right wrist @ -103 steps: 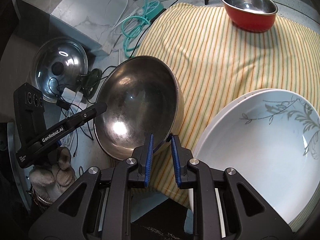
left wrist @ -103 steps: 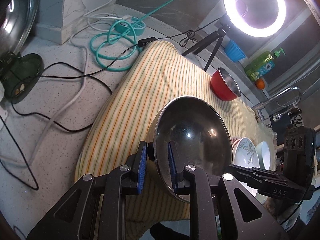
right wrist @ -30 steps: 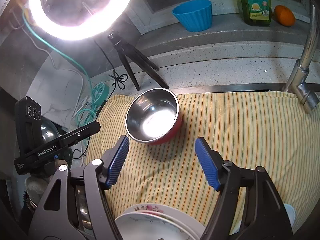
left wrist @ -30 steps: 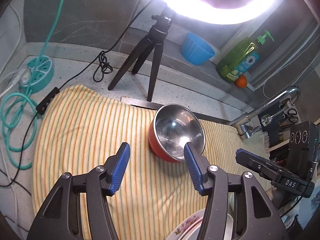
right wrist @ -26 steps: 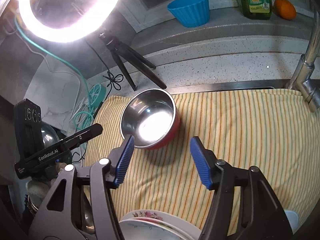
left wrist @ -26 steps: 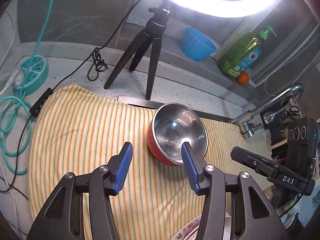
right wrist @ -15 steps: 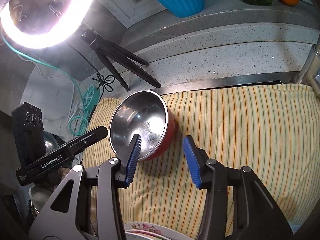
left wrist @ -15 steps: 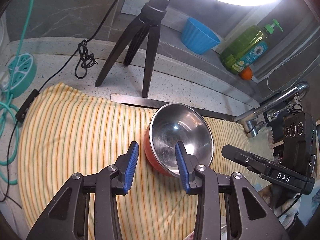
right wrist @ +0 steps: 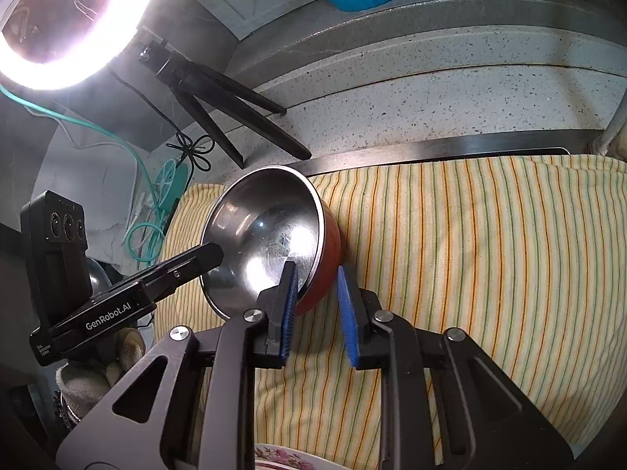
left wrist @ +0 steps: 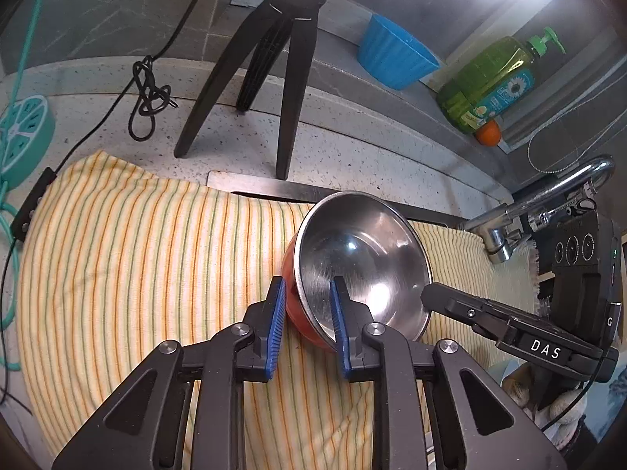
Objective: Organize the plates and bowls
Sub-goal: 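Close the right gripper on the red-bottomed bowl rim, then lift the red-bottomed bowl and carry it over the large steel bowl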
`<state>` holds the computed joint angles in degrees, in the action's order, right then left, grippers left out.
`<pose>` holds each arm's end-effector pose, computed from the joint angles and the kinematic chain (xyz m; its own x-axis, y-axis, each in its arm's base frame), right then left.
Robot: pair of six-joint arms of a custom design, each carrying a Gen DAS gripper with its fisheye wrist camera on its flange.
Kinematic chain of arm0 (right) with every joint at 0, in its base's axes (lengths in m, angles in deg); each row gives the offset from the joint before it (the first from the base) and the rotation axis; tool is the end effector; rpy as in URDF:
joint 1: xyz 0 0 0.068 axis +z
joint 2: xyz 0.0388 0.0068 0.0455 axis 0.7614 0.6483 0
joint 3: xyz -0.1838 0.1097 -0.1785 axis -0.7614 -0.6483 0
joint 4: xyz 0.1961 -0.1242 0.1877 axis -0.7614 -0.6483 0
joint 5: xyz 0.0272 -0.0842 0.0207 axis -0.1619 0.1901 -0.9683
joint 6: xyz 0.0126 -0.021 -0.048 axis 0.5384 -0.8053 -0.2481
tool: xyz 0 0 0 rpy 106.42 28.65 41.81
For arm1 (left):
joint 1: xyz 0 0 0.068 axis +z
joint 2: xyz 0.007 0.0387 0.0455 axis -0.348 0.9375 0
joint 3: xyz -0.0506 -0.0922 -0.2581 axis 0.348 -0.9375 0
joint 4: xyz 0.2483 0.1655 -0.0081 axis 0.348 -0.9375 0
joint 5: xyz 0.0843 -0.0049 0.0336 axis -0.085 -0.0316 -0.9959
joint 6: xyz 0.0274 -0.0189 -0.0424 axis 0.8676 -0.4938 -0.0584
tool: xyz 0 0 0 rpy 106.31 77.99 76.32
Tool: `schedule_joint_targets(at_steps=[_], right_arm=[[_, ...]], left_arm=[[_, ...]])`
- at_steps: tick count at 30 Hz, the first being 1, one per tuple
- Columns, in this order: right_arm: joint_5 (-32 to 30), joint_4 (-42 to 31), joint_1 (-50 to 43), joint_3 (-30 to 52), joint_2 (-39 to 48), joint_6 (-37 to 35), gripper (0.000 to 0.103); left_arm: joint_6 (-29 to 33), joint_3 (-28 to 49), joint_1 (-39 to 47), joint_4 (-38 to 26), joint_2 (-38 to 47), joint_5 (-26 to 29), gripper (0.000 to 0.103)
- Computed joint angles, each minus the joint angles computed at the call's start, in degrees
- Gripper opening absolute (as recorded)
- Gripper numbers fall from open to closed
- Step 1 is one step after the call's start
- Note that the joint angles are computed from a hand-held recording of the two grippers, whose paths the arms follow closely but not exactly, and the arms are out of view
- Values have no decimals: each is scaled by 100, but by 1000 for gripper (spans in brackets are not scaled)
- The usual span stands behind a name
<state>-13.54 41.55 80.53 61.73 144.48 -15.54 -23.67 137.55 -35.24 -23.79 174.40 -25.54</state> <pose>0.3040 0.1874 0.0900 -0.9011 0.2984 -0.3147 0.1205 0.8694 0.4792 0.3296 -0.1030 0.1005 -0.9292 0.1132 -0.3518 0.2680 0.8619 -0.4305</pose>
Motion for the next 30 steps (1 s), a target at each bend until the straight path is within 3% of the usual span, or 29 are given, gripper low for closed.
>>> schedule_joint_targets(at_steps=[5, 18, 30], right_arm=[[-21, -21, 1, 116, 126, -55, 14], [235, -332, 156, 238, 34, -201, 14], [455, -568, 513, -43, -736, -78, 14]], left_arm=[[66, 36, -19, -17, 13, -25, 18], [39, -62, -24, 31, -87, -43, 18], [32, -649, 79, -102, -1045, 76, 18]])
